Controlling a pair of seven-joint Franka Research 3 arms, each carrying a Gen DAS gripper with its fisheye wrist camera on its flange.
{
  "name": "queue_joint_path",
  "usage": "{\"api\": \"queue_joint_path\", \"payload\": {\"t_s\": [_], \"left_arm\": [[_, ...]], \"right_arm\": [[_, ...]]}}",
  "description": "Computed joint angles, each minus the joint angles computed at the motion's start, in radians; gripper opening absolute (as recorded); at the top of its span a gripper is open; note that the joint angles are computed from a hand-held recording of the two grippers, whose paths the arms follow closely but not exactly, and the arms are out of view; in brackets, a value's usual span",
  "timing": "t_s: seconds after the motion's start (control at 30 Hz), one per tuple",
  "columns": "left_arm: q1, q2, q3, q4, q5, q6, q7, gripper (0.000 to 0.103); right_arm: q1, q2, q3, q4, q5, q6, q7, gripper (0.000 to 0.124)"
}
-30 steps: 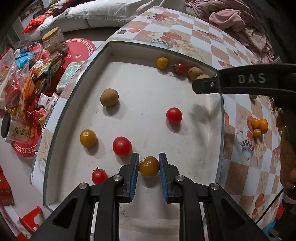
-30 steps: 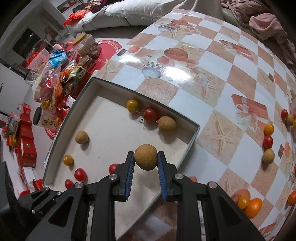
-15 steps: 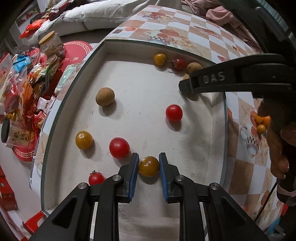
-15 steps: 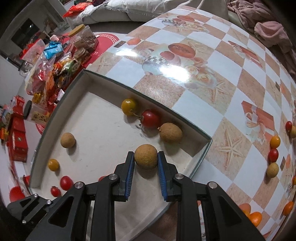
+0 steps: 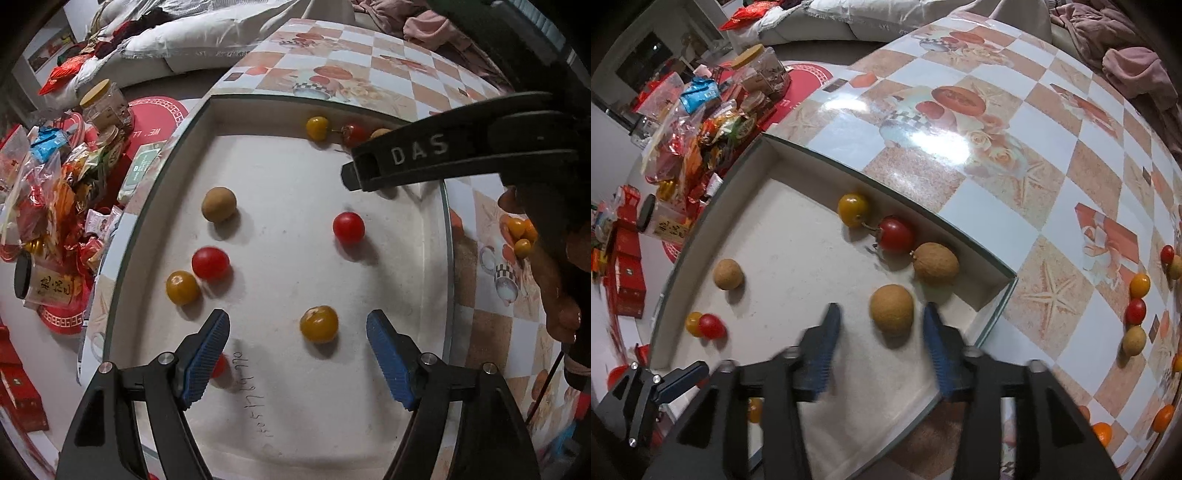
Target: Organize fruits
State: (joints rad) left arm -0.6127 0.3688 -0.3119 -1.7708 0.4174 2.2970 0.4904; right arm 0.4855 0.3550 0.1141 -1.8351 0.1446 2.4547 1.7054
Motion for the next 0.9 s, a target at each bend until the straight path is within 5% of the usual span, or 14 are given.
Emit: {"api": "queue_joint_path", "payload": {"t_s": [0.17, 0.6, 0.77, 0.83, 0.9], "left_arm": [[0.008, -0.028, -0.002, -0.026, -0.011, 0.006, -0.005, 0.078], [0.036, -0.074, -0.014, -0.054, -0.060, -0.092, 0.013, 0.078], [0.051, -0.089, -0.014, -0.077, -0.077, -0.074, 0.008, 0.078], [0.054, -0.093, -0.015, -0.082, -0.079, -0.069, 0.006, 0.098], [0.054, -0.105, -0.012, -0.096, -0.064, -0.049, -0.008, 0.103]], "right_arm": [[-0.003, -0.039, 0.009, -0.026, 0.024, 0.011, -0.002, 0.081], [-0.002, -0.160, 0.002, -0.117, -0.049, -0.034, 0.135, 0.088], [-0.003, -0.184, 0.010, -0.142, -0.067, -0.057, 0.150, 0.090], [-0.002, -0.191, 0.013, -0.148, -0.073, -0.067, 0.158, 0.090], [-0.002, -0.196, 0.018, -0.155, -0.071, -0.075, 0.156, 0.090]]}}
